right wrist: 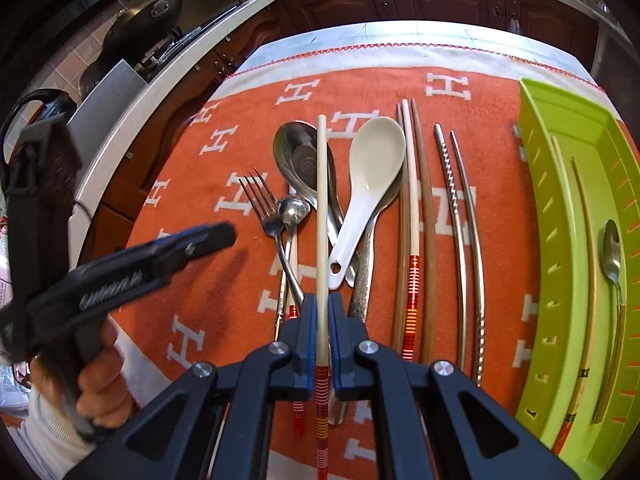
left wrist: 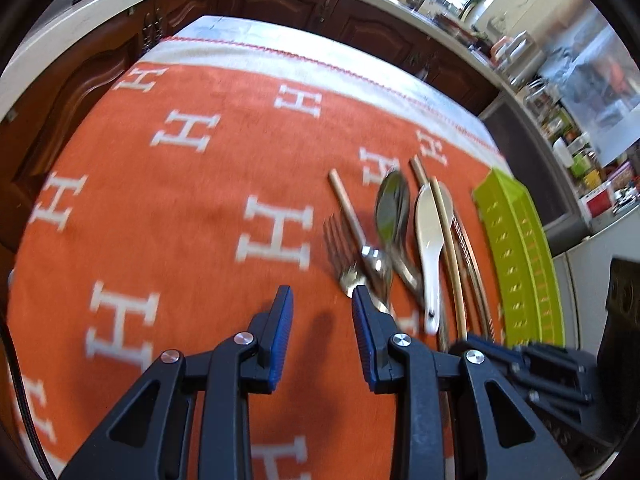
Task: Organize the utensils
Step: 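Grasp a red-banded chopstick with the right tool while the left tool approaches the forks, then place a thin utensil in the tray with the left tool while the right tool carries its chopstick over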
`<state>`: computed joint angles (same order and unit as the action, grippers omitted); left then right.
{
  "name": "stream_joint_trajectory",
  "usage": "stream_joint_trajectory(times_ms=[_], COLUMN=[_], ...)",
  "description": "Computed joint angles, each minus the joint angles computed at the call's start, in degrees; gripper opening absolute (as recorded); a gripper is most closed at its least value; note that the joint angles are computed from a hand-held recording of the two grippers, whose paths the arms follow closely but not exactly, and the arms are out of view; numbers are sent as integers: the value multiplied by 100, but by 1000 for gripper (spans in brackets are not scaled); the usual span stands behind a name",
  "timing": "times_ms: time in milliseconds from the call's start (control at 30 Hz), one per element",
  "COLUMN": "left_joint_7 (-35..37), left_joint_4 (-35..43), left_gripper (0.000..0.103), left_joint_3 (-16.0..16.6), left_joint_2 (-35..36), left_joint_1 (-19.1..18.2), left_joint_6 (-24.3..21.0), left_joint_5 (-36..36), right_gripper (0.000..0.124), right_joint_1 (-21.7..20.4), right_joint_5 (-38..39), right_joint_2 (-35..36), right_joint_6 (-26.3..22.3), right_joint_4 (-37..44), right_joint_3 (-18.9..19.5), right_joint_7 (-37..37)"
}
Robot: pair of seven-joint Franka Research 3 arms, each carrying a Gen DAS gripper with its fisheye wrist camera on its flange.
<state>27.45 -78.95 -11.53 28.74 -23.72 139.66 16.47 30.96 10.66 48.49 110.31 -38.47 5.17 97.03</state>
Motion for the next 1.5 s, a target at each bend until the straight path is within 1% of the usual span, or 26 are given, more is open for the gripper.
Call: stream_joint_trajectory(times_ms=[133,167,200,333,367,433,500,533,600,700,800,900,1000,1133,1300,1367,1400,1433,1500], left_joint_7=[122,162,197,300,230,187,89,31,-59,-234,-347,-334,-202,93,522,755,812,1015,1263], left_joint_4=[46,87,-39,110,85,42,-66,-82,-148,-302,-355,-521,-601,-767,-511,-163,39,440,1078], left_gripper=[28,28,28,24,24,24,23,22,9,4,1,1,1,1,1,1,1,1,1], left_joint_3=[11,12,12,21,96,114,150,185,217,256,280,213,138,-56,-242,-323,-443,-364,-375], left_joint_2=[214,270,209,423,439,460,460,475,467,434,377,224,19,-268,-378,-254,-162,18,335], left_joint_1=[94,105,144,160,118,120,117,94,74,69,56,110,125,220,199,152,189,33,-106], left_joint_6=[615,694,810,982,1124,1299,1569,1648,1740,1967,1985,2113,2021,2092,1891,1669,1516,1238,835], left_joint_5=[-16,-27,-47,-116,-49,-50,-37,-8,29,45,89,78,106,-19,-178,-270,-218,-324,-386], right_gripper=[6,6,6,6,6,6,6,6,6,6,6,6,6,6,6,6,6,6,6], right_joint_1=[-35,-50,-62,-111,-130,-149,-169,-178,-195,-212,-217,-251,-295,-387,-521,-588,-613,-640,-704], right_joint_5=[30,42,53,71,77,72,53,49,34,22,10,35,84,205,330,362,366,366,327], right_joint_2=[-239,-340,-406,-578,-623,-641,-698,-733,-755,-766,-831,-965,-1136,-1424,-1884,-2128,-2214,-2316,-2554], right_joint_6=[199,279,346,531,588,626,710,745,770,767,828,967,1156,1424,1772,1943,2007,2086,2276], right_joint_4=[-399,-566,-676,-944,-1010,-1025,-1106,-1162,-1189,-1203,-1297,-1488,-1732,-2164,-2797,-3119,-3227,-3360,-3672], right_joint_3=[0,2,6,11,8,2,-16,-17,-27,-30,-30,-14,6,48,59,38,29,14,-35], right_joint_7=[-3,-6,-2,-1,10,41,67,72,115,174,214,204,190,156,93,96,112,128,161])
